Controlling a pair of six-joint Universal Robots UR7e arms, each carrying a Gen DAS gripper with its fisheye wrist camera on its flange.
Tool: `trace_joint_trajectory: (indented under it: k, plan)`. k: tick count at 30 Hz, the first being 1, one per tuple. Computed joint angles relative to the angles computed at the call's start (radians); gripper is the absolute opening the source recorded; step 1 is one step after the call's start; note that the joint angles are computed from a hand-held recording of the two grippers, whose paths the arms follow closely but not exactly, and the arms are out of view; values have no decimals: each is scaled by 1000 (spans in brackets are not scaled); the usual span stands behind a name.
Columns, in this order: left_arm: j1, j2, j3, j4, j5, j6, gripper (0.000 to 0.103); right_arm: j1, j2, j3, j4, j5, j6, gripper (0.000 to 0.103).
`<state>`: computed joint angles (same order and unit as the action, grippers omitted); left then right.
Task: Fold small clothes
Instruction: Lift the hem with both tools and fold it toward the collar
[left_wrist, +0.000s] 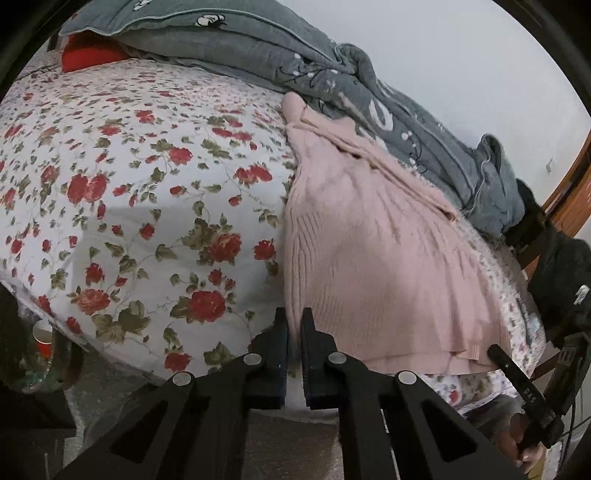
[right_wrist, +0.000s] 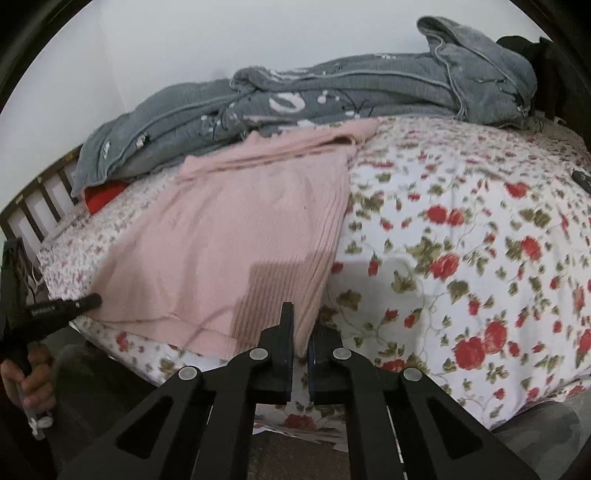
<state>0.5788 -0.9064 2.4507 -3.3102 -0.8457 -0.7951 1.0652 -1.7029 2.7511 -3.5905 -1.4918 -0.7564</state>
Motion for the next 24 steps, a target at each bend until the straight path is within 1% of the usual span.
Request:
trace_joint_trajectory:
  k: [4, 6, 9, 12, 14, 15, 16, 19, 22, 24]
  plan:
    - [-8, -35, 14, 2, -18, -35, 7, 20, -86, -4, 87, 8, 31, 5]
    - [-20, -55, 8, 29, -9, -39, 7, 25, -141, -17, 169, 18, 61, 5]
    - [-49, -88, 6, 31, 2, -24, 7, 42, -189, -26, 224, 27, 88, 5]
    - [-61, -119, -9, 69, 9, -14, 7, 64, -220, -40, 271, 27, 119, 5]
    - [-66, -131, -21, 83, 14, -5, 7, 98, -218, -60, 299, -9, 151, 5]
    - [-67, -136, -25, 84, 16, -2, 7, 121, -215, -74, 321, -40, 171, 5]
    - [-66, -144, -31, 87, 13, 0, 7, 134, -222, -86, 352, -49, 190, 5]
    - [-60, -162, -42, 88, 7, 12, 7, 148, -248, -108, 406, -33, 224, 5]
    - [-50, -175, -65, 117, 6, 14, 7, 168, -256, -138, 443, -24, 252, 5]
    - [-37, -183, -85, 132, -6, 22, 7, 175, -266, -162, 484, -2, 274, 5]
